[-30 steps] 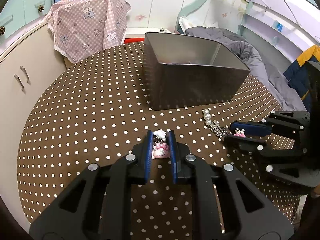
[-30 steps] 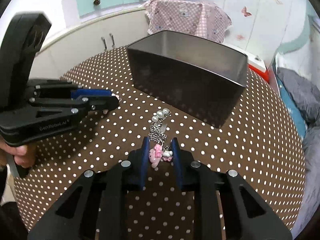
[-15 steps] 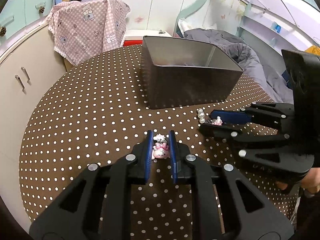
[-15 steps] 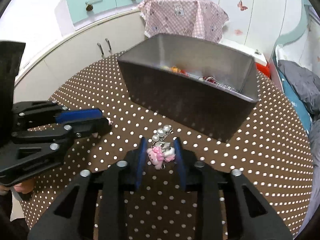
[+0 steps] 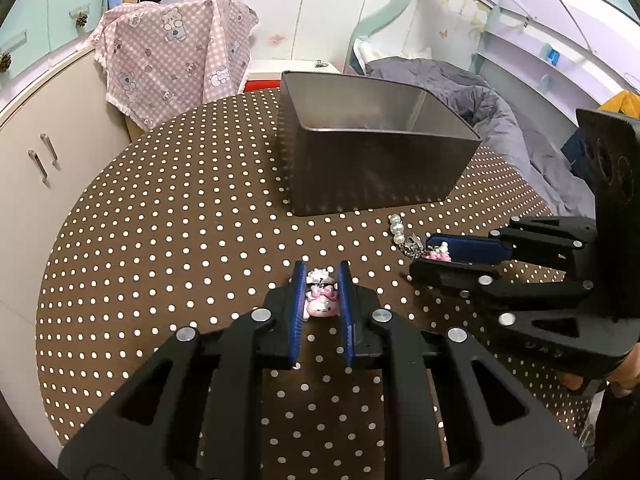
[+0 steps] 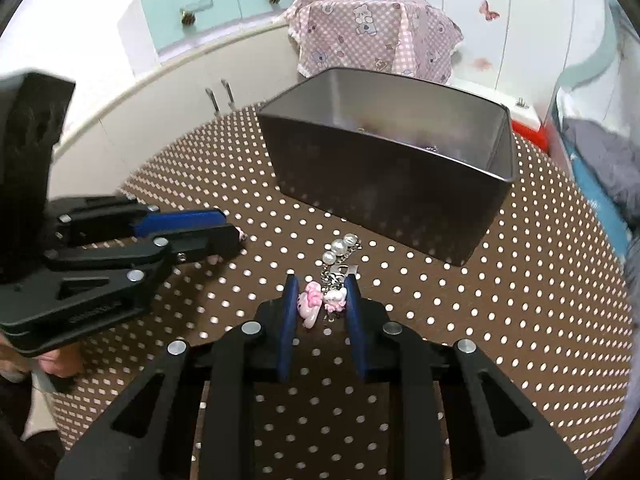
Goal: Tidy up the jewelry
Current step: 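Lower both held charms into the grey tray and open both tools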
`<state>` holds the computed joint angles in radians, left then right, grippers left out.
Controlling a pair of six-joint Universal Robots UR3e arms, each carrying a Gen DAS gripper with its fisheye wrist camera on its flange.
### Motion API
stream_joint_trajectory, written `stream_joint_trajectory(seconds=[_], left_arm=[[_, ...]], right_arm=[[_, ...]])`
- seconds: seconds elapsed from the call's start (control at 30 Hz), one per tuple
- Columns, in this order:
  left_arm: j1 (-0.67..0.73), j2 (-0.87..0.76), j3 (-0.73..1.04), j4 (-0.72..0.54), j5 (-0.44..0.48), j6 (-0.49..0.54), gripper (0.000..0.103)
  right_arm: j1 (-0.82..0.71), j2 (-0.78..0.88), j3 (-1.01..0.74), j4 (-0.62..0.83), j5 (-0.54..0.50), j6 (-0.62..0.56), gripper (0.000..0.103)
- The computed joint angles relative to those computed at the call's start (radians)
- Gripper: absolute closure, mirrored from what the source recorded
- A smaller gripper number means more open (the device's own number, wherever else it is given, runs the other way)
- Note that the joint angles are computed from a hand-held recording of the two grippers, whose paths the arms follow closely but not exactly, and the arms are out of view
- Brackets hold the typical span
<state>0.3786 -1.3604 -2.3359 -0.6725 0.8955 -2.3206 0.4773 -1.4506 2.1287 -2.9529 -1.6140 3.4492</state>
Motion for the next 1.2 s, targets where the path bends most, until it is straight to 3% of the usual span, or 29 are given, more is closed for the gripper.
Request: stream_joint_trajectory(seconds=[0.33,0.7,0.83,1.0,1.2], left_arm=[[0.027,0.023,0.013,-0.046,-0.023,0.019,0.087],[0.141,0.188,0.194,-0.403,-0.214,0.142,0.087],[0.151,0.201,0.297,-0.464,-0.283,0.138,0.087],[0.093,0.148,0.390,-0.365,-0.304,0.021,0.087],[-0.027,0.002,0.505,-0.241,-0.247,-0.143,0.087]], right_arm=[[0.019,-0.004,-0.052,0.000,-0.019,0.003,0.082],[-0.055,-0.279,-0.088,0.097,-0.023,-0.025,0.081],[-0.091,-0.337,-0.148,0.155,-0.035,-0.049,0.081],[-0.128,-0.353,-0.213,0.196,-0.038,-0.059,0.081],[-0.195,-0.316,-0.269,0.230,0.033,-0.045,0.081]])
